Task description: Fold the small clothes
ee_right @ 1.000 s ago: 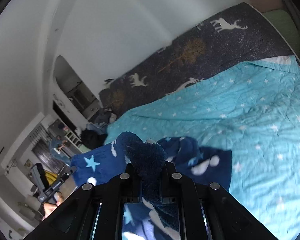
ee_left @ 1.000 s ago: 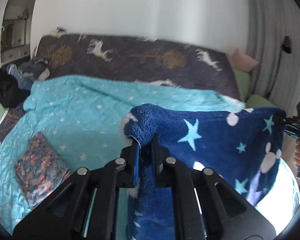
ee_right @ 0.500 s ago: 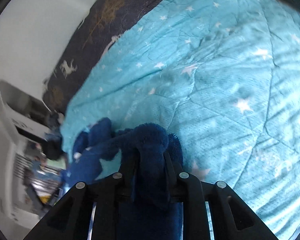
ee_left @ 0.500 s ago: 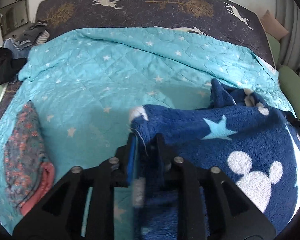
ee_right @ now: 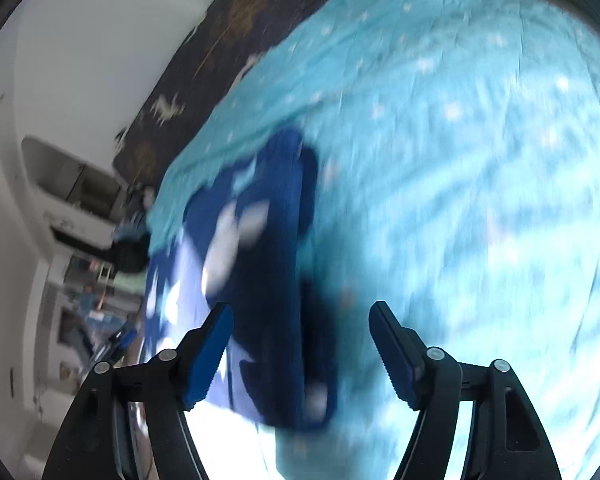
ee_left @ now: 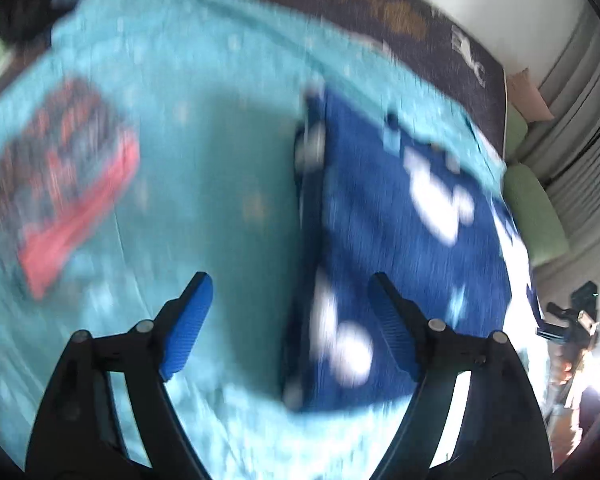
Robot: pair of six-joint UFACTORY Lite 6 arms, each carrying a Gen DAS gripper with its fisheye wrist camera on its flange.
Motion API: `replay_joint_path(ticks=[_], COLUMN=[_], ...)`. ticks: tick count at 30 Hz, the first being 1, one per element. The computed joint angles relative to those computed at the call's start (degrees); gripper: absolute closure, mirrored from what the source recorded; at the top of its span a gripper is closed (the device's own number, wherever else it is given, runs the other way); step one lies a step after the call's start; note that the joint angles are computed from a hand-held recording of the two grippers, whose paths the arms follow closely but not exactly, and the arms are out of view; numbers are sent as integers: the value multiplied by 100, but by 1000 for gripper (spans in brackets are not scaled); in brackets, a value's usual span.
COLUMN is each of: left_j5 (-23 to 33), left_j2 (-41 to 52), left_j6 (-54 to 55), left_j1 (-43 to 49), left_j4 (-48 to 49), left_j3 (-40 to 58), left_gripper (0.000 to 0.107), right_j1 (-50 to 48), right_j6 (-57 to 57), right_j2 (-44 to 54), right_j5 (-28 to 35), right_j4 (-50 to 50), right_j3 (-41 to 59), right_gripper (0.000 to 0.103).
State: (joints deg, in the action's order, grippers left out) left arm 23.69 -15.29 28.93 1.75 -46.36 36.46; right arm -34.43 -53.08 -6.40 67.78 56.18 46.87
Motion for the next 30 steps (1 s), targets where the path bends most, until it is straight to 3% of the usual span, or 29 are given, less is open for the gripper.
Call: replay_joint_path(ticks=[2, 4, 6, 11, 15, 16, 17, 20, 24, 30], left_j5=[127, -317, -205, 299, 257, 321, 378, 808, 273, 637], left_j2=[142, -182, -63, 929, 1842, 1893, 1969, 2002, 1044, -967], left_j6=[576, 1179, 1249, 2067, 2467, 2605, 2682, 2890, 1980, -194], left_j1=[11, -228, -329, -431, -566, -501, -471, -231, -653, -1102], left_j4=[-678, -1361, -1493, -2518, -3248, -3438, -3618, -4111, -3338, -1206], left_j3=[-406, -796, -699, 115, 828, 867, 909, 818, 519, -65], left_gripper=[26, 23, 22, 22, 22, 30, 44, 62, 67, 68], right_j1=[84, 143, 223, 1028, 1709, 1775, 1839, 1918, 1524, 220], right_j6=[-219, -355, -414, -109, -27, 20, 86, 247, 307, 891], right_j2=[-272, -535, -572, 214, 944, 1066, 1156, 1172, 504, -1816], right_j5=[140, 44, -2, -197, -646, -719, -826, -1065, -532, 1157], right_j4=[-119, -64, 205, 740, 1227, 1352, 1471, 1639, 1914, 1025], right_j3=[-531, -836, -899, -353, 170, 281, 359, 358, -162, -906], right_gripper=[28, 25, 16, 15, 15, 15, 17, 66, 73, 74])
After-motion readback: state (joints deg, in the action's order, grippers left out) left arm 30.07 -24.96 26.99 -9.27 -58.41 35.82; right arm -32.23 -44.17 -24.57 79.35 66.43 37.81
